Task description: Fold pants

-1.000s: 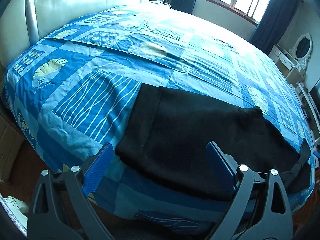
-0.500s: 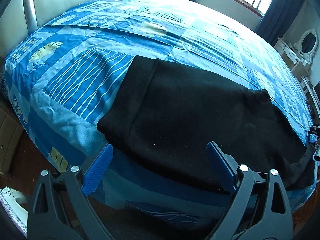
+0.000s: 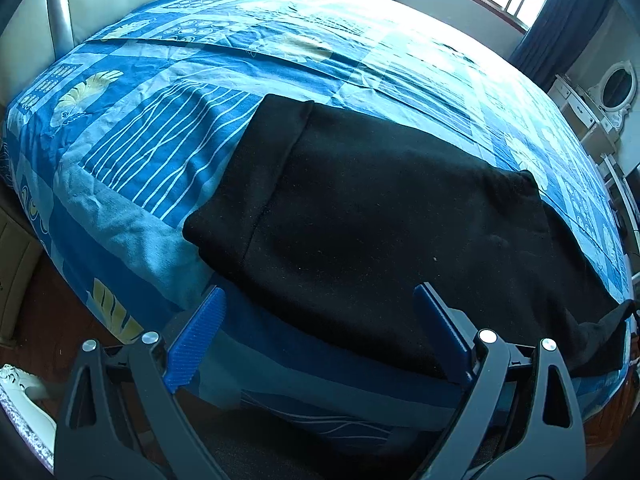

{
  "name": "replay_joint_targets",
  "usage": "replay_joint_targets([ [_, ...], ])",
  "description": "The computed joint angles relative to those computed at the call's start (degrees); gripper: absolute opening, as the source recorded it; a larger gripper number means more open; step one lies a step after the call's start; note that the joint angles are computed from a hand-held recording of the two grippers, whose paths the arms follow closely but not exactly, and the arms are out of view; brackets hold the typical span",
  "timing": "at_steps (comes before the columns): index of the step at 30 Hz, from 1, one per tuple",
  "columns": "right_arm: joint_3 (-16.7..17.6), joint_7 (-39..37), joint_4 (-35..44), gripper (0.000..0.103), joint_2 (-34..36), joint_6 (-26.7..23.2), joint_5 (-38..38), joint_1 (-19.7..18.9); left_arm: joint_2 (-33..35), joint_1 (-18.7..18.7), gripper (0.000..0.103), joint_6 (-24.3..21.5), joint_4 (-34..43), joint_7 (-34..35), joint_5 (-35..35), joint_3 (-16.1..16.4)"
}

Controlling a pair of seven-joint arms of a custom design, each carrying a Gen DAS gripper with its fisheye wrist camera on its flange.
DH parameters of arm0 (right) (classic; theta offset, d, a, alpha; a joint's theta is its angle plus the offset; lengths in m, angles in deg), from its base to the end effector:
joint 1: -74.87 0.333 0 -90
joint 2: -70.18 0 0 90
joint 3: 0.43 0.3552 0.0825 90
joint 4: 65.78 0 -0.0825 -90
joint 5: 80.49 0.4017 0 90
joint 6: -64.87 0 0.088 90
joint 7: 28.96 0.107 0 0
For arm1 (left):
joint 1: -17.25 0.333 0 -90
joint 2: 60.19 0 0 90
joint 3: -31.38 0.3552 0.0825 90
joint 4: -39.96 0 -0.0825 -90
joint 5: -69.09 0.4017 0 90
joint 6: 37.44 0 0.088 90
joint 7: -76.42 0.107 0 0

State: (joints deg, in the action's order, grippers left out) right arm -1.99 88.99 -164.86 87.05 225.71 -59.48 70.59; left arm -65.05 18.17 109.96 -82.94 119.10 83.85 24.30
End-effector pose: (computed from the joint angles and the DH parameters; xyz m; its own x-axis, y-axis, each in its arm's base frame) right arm 0.7106 -0.0876 0.5310 -0.5228 -0.6211 -0.5839 -0.4515 0.7827 -0.4283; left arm 0.5705 -0.0676 0.5269 0.4598 -0.8694 0.1811 -0.7264 -0.4855 -0.4865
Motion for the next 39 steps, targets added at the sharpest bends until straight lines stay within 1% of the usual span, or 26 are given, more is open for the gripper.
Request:
replay_joint_targets([
  [1,0.81,-1.04,-3.27,0.008,-1.94,2.02,2.43,-0.98,0.02,-0.12,0.094,-0.01,0.02,0.23,-0.42,-0.02],
  [3,1.89,-3.66,-7.85,0.008,-4.79,4.44,7.14,-2.58,0.08,-0.36,0.094,-0.11,0.17,0.80,-1.11,-0.08],
  [6,1.30,-5.46,-13.32,0.007,-7.93,6.11,10.36,-2.68,-0.07,-0.53,0.094,0.09,0.17,0.82,-0.78,-0.27],
  [8,1.36,-7.24,-15.40,0.007,-8.45,5.99,13.97,-2.90,-0.14,-0.61,0.094,0.22,0.13,0.74,-0.48,-0.36],
  [10,1.69,-9.56,-15.96,0.007,-7.79,5.07,18.52,-3.39,-0.05,-0.68,0.094,0.24,0.14,0.96,-0.56,-0.36],
  [12,2.64,-13.64,-16.20,0.007,-7.23,6.16,24.19,-3.97,0.15,-0.76,0.094,-0.05,0.30,1.20,-0.76,-0.34],
  [14,1.75,-12.63,-15.77,0.007,-6.86,6.46,23.36,-2.99,0.16,-0.83,0.094,-0.34,0.28,1.20,-1.19,-0.30],
  [17,0.93,-10.83,-15.41,0.007,-6.75,7.71,22.49,-2.55,-0.28,-0.96,0.094,0.03,-0.28,1.62,-2.60,-0.18],
  [19,1.43,-11.07,-15.43,0.007,-6.55,7.21,24.27,-3.10,-0.60,-0.96,0.094,0.30,-0.61,1.88,-2.65,-0.23],
  [23,2.80,-14.60,-16.63,0.007,-7.48,8.60,29.54,-3.55,-1.29,-0.91,0.094,0.63,-0.83,1.59,-0.79,-0.68],
  [25,1.28,-12.49,-17.20,0.007,-8.15,8.57,25.43,-2.17,-1.51,-1.23,0.094,0.87,-0.76,3.29,-1.74,-0.62],
  [27,0.89,-11.85,-17.65,0.007,-9.01,8.94,24.25,-1.74,-1.76,-1.25,0.094,1.01,-0.78,3.79,-1.39,-0.77],
  [29,-0.45,-7.60,-18.08,0.007,-9.44,8.94,20.07,-0.65,-1.92,-1.38,0.094,1.28,-0.95,4.57,-1.97,-0.76],
  [30,-0.66,-7.15,-17.99,0.007,-9.28,8.28,19.12,-0.74,-1.92,-1.48,0.094,1.24,-0.97,5.06,-2.57,-0.72],
  [31,-1.66,-4.38,-17.83,0.007,-8.86,7.22,15.72,-0.25,-1.87,-1.59,0.094,1.27,-0.99,5.52,-3.31,-0.68],
  [32,-1.75,-2.95,-17.89,0.007,-8.54,6.88,14.79,-0.15,-1.76,-1.78,0.094,1.20,-0.94,6.17,-4.36,-0.62],
  [33,-0.49,-4.74,-17.88,0.007,-8.36,7.15,17.88,-1.17,-1.63,-2.03,0.094,1.16,-0.86,7.06,-5.73,-0.53],
  [35,2.55,-11.32,-18.19,0.013,-8.74,8.52,28.26,-3.33,-1.41,-2.46,0.094,1.38,-0.81,8.67,-7.85,-0.50],
  [36,4.58,-17.73,-18.02,0.027,-9.07,9.10,37.11,-4.56,-1.31,-2.56,0.094,1.30,-0.72,9.02,-7.90,-0.65],
  [37,5.29,-21.98,-18.03,0.041,-9.55,8.78,43.26,-4.72,-1.24,-2.66,0.094,1.31,-0.65,9.38,-7.70,-0.82],
  [38,5.52,-25.06,-18.15,0.044,-10.04,8.20,47.73,-4.45,-1.16,-2.78,0.094,1.37,-0.58,9.80,-7.52,-0.95],
  [39,5.68,-28.67,-18.12,0.045,-10.43,7.11,52.34,-4.13,-1.07,-2.91,0.094,1.47,-0.47,10.22,-7.37,-1.07],
])
